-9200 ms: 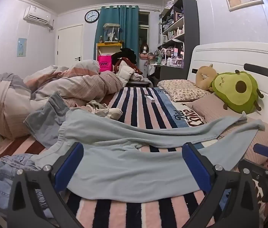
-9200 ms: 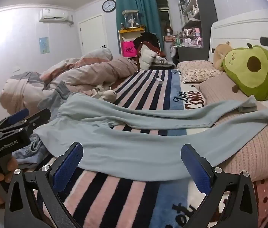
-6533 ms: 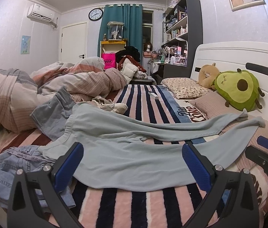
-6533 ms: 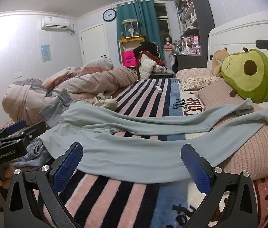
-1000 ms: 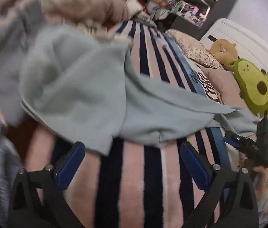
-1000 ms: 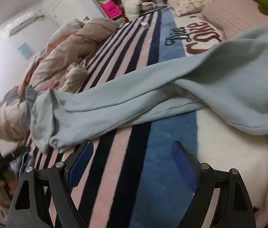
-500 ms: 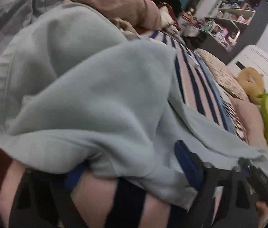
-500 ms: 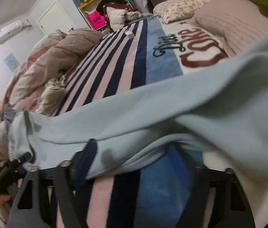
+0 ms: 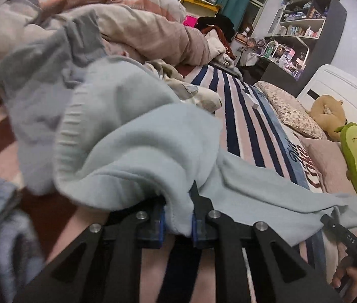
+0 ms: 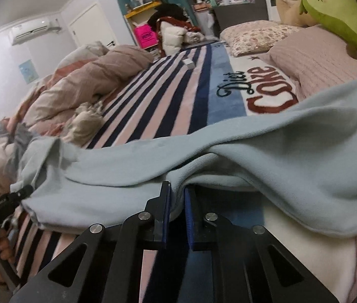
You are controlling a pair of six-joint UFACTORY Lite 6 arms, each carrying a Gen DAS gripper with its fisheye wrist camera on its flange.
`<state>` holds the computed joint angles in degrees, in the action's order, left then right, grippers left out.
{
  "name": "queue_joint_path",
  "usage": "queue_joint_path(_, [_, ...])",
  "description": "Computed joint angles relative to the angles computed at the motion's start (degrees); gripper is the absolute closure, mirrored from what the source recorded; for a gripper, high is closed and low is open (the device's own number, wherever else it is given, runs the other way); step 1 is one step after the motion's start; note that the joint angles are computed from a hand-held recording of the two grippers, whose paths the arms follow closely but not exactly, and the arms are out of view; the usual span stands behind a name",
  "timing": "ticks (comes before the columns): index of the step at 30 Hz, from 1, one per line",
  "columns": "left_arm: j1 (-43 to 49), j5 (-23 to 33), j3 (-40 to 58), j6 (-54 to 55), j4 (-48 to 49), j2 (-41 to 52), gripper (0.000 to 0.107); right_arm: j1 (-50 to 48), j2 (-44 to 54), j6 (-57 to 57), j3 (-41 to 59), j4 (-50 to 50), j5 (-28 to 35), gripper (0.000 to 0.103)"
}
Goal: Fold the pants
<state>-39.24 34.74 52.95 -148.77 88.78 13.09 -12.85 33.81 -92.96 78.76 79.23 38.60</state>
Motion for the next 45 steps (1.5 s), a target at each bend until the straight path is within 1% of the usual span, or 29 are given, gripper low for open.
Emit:
queue_joint_path(5, [-10.1,8.2,-6.8,7.9,-11.9,-9.5,0.095,-4.2,-9.2,-1.4,-11.3,-5.3,5.1,0.098])
queue_joint_path(7, [-15.0,11.1,-11.1,6.8,-15.0,-14.9,0.095,-6.0,-13.2,-2.2,-15.8,-7.7,6.8,0.098])
queue_joint_path(9, [-19.4,13.9,-13.1,6.0,-17.8,-18.1,0.095,-8.2,-17.6,-2.1,-20.2,-10.5,8.8,0.098])
queue_joint_path(11, [-26.5,19.5,-13.4,6.8,-22.2,-19.6,0.095,-11.5,-23.0,-2.6,-25.2,-13.3,11.5,0.098])
queue_joint_path(13, [-33.8,24.3,-13.7,5.2,-26.2,-20.8,0.096,-14.2,-26.7,-3.2,-28.3,-15.8,13.5,0.098])
queue_joint_path(16, [-42.7,28.7,-13.2,1.8,-31.0,-20.2,0.096,-20.0,-32.2,-2.6,-33.0,-21.6,17.7,0.098])
queue_joint_path(18, [-47.4,29.8,-12.3,-0.5,-33.8,-18.1,0.095,-23.8,-34.8,-2.6,-35.5,-25.0,19.9,0.098])
queue_joint_path(20, [-49.8,28.5,-12.2,-1.3,-35.7,-16.9,0.094,-27.4,-36.3,-3.8,-37.7,-27.6,21.2,0.098])
queue_joint_path(22, [-50.9,27.8,-12.2,-0.4,-36.9,-16.4,0.092,-29.2,-36.6,-4.4,-39.0,-29.5,21.0,0.098])
queue_joint_path(23, [-51.3,28.5,-11.8,1.5,-38.3,-16.5,0.084,-29.7,-37.2,-5.5,-39.9,-30.2,20.2,0.095])
queue_joint_path(24, [-51.9,30.0,-11.2,4.4,-39.5,-17.1,0.071,-30.0,-38.1,-6.4,-40.8,-30.4,18.8,0.095])
queue_joint_path(25, [-52.7,31.7,-10.9,5.3,-39.9,-17.7,0.065,-30.4,-39.2,-7.6,-41.7,-30.7,17.4,0.093])
queue_joint_path(27, [-56.0,39.9,-8.4,9.1,-40.9,-19.3,0.044,-32.0,-39.8,-9.3,-41.5,-30.5,17.6,0.083])
queue_joint_path(28, [-56.4,41.9,-7.7,10.7,-41.1,-19.9,0.041,-32.9,-39.8,-9.7,-40.6,-30.1,18.4,0.073])
queue_joint_path(29, [-56.4,44.1,-7.1,13.5,-41.5,-21.2,0.035,-33.7,-39.5,-10.0,-39.5,-29.7,19.1,0.068])
queue_joint_path(31, [-55.0,45.9,-8.0,16.7,-40.9,-24.7,0.034,-34.9,-39.2,-10.7,-37.4,-28.2,19.6,0.062])
queue_joint_path(33, [-50.9,45.3,-9.6,20.7,-40.9,-27.8,0.032,-35.2,-38.6,-11.2,-34.9,-25.6,18.2,0.057])
queue_joint_path(35, [-45.0,42.8,-11.5,24.6,-40.7,-29.5,0.032,-35.7,-37.5,-11.5,-32.3,-23.6,16.5,0.045])
queue_joint_path(36, [-42.1,39.9,-12.7,26.7,-40.6,-30.5,0.032,-35.7,-36.6,-11.2,-30.8,-22.6,15.4,0.043])
queue_joint_path(37, [-38.5,35.2,-15.0,28.5,-39.5,-31.9,0.032,-35.9,-35.5,-11.1,-29.2,-21.6,14.5,0.041])
queue_joint_path(38, [-36.6,32.2,-16.3,28.7,-38.8,-32.2,0.032,-36.2,-34.3,-11.2,-27.6,-20.6,13.5,0.04])
queue_joint_path(39, [-32.9,27.9,-17.9,30.2,-38.4,-32.5,0.032,-36.2,-33.2,-11.4,-26.2,-19.7,12.5,0.039])
queue_joint_path(40, [-30.5,25.4,-18.6,30.9,-38.1,-31.9,0.032,-36.2,-31.6,-11.3,-24.2,-18.3,11.0,0.037])
queue_joint_path(41, [-28.7,23.5,-19.0,31.3,-37.6,-31.2,0.032,-36.0,-30.2,-11.3,-22.8,-17.5,10.3,0.036])
queue_joint_path(43, [-23.3,17.6,-20.4,32.3,-36.3,-30.2,0.032,-34.6,-26.8,-10.1,-19.1,-16.4,7.9,0.036])
queue_joint_path(45, [-20.6,14.5,-19.8,32.3,-34.4,-27.7,0.034,-32.8,-23.6,-9.1,-15.9,-15.2,5.5,0.036])
